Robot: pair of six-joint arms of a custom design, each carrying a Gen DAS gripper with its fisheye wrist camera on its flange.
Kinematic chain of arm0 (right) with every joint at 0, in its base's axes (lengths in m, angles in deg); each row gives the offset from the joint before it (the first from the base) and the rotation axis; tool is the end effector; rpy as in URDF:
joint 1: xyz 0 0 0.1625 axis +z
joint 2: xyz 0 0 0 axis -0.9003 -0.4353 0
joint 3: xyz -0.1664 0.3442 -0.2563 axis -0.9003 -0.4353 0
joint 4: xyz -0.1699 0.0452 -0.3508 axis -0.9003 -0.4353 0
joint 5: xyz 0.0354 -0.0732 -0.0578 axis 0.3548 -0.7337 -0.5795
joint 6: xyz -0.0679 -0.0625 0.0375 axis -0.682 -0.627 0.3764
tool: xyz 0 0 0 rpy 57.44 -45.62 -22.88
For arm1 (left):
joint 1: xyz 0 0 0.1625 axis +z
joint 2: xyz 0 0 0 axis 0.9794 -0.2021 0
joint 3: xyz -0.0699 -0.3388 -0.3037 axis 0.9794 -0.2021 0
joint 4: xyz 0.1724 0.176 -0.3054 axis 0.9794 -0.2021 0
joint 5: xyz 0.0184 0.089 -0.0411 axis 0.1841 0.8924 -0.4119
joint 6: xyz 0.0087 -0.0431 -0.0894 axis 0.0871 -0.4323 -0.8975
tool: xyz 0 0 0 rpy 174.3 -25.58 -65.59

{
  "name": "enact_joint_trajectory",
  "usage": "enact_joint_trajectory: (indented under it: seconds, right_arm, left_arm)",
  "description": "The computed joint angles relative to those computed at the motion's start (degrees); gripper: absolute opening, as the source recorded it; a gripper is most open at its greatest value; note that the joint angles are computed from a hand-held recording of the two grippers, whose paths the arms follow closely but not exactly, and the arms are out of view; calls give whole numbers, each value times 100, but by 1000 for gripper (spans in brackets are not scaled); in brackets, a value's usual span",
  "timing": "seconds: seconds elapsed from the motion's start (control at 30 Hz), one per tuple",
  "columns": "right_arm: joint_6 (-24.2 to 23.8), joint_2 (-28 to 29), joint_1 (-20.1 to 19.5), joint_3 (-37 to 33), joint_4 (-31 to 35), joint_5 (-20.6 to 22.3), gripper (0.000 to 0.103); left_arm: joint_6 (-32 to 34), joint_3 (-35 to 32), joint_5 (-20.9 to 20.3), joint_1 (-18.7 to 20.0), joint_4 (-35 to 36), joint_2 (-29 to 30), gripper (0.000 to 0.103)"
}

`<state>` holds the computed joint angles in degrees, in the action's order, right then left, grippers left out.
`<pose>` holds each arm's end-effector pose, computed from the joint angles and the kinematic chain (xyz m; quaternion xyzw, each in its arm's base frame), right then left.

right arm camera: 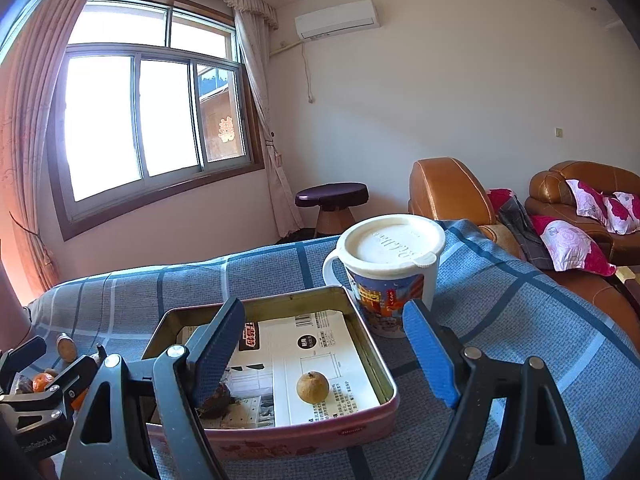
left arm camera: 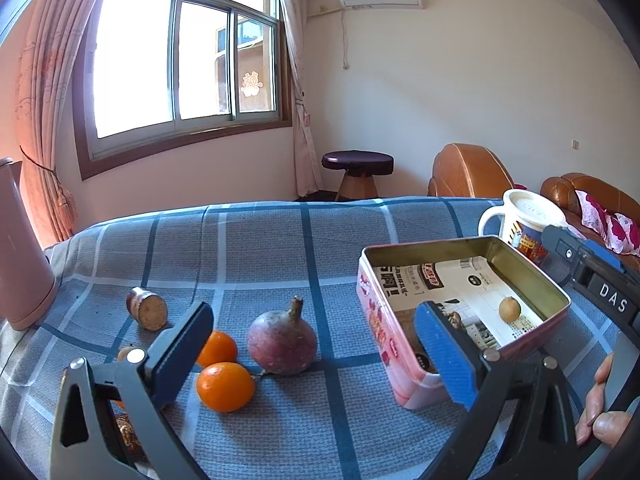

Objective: Organize fruits
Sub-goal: 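Move both open tools back toward the remaining fruits on the table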

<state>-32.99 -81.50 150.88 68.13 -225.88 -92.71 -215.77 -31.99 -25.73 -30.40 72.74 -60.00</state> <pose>0.0494 -0.5842 0.2944 -0.0130 -0.6817 0.6167 0.3933 -0.3482 -0.6717 -0.0136 0.3696 0.8109 -0.3982 0.2172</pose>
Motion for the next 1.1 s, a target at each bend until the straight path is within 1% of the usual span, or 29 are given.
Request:
enact_joint_trajectory:
  seconds: [0.2, 0.47, 0.8, 1.1]
  right_arm:
    - [-37, 142, 141, -57, 72, -181, 82]
    - [344, 298, 318, -41, 340, -272, 82]
    - [271, 691, 627, -344, 573, -402, 82]
    - [337, 1000, 846, -583, 867, -369, 83]
  left_arm:
    - [-129, 132, -15, 115, 65, -178, 103]
    - [-140, 299, -104, 261, 42, -398, 103]
    - [-39, 501, -136, 436, -17, -672, 103]
    - [172, 645, -204, 600, -120, -895, 103]
